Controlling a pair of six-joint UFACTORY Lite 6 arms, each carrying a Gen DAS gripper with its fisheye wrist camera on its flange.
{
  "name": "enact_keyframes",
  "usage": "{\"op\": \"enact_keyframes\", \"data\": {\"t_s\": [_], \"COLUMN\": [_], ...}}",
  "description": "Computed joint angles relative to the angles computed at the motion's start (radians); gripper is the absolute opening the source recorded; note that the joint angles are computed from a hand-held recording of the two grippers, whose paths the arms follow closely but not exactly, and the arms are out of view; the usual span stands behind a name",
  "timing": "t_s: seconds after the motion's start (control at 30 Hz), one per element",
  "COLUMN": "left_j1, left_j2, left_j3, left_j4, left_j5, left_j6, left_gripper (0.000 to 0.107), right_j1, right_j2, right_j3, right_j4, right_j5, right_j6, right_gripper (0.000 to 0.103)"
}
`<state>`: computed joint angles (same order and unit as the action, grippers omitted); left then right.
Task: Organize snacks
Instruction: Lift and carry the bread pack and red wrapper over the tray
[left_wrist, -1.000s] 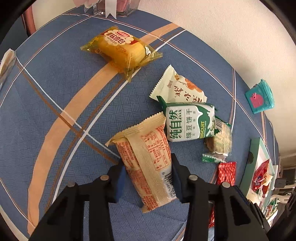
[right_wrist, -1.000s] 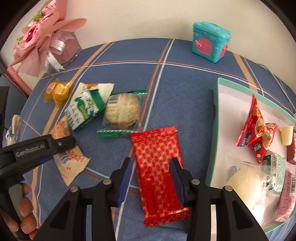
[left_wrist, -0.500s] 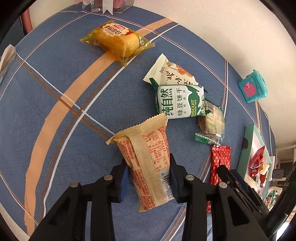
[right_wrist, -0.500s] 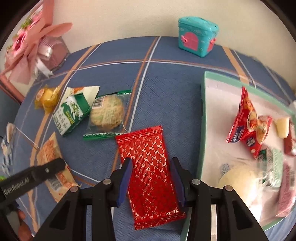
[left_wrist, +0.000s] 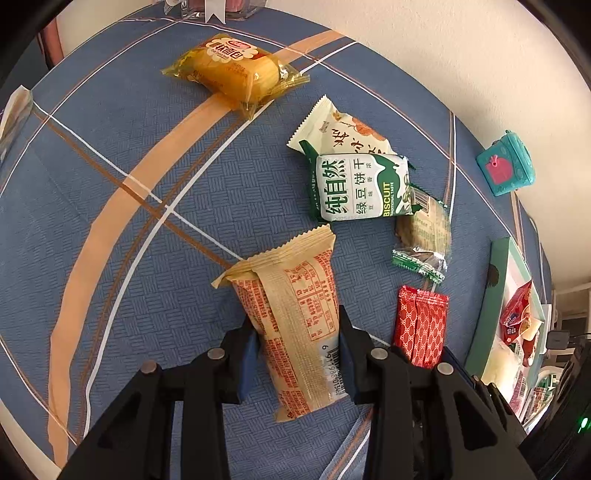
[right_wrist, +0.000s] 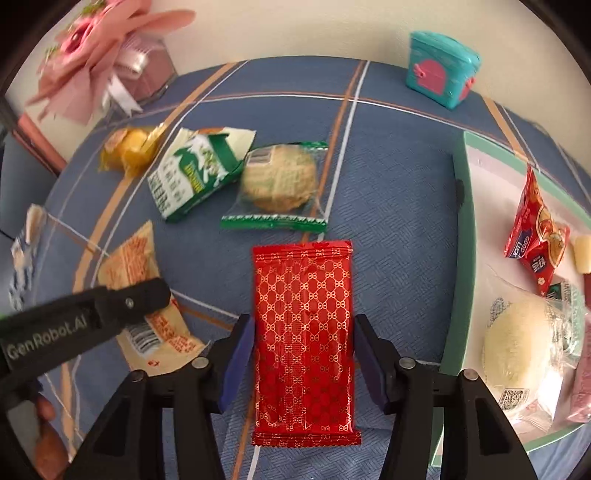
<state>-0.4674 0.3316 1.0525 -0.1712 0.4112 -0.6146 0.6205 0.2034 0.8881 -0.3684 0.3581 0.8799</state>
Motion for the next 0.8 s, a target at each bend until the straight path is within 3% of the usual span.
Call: {"op": "enact_keyframes", "data": {"t_s": [0.13, 0.27, 0.63, 0.8], "left_j1": [0.008, 0.005, -0.005, -0.036], "left_j2": [0.028, 0.033, -0.125, -0.169], "left_j3": [0.018, 0.038, -0.003, 0.012], "left_j4": [-0.001, 0.041, 0.138, 0.201], "left_j5": [-0.008, -0.002, 0.049, 0.071], "left_j6": [0.008, -0.034, -0.122, -0.195], "left_gripper": [0.039, 0.039, 0.039, 0.039], "right_j1": [0.076, 0.105, 0.035, -0.002], "right_j2": [0.051, 0.037, -0.135, -0.258], "right_j3": [0.046, 0.035, -0.086, -0.126], "right_j4": [-0.126, -0.153, -0.071, -0.054], "right_j5": [0.049, 0.062, 0.002, 0.027], "right_j6": [0.146, 0.207, 0.152, 0.128], "right_gripper": [0.060, 0.050, 0.047, 0.047]}}
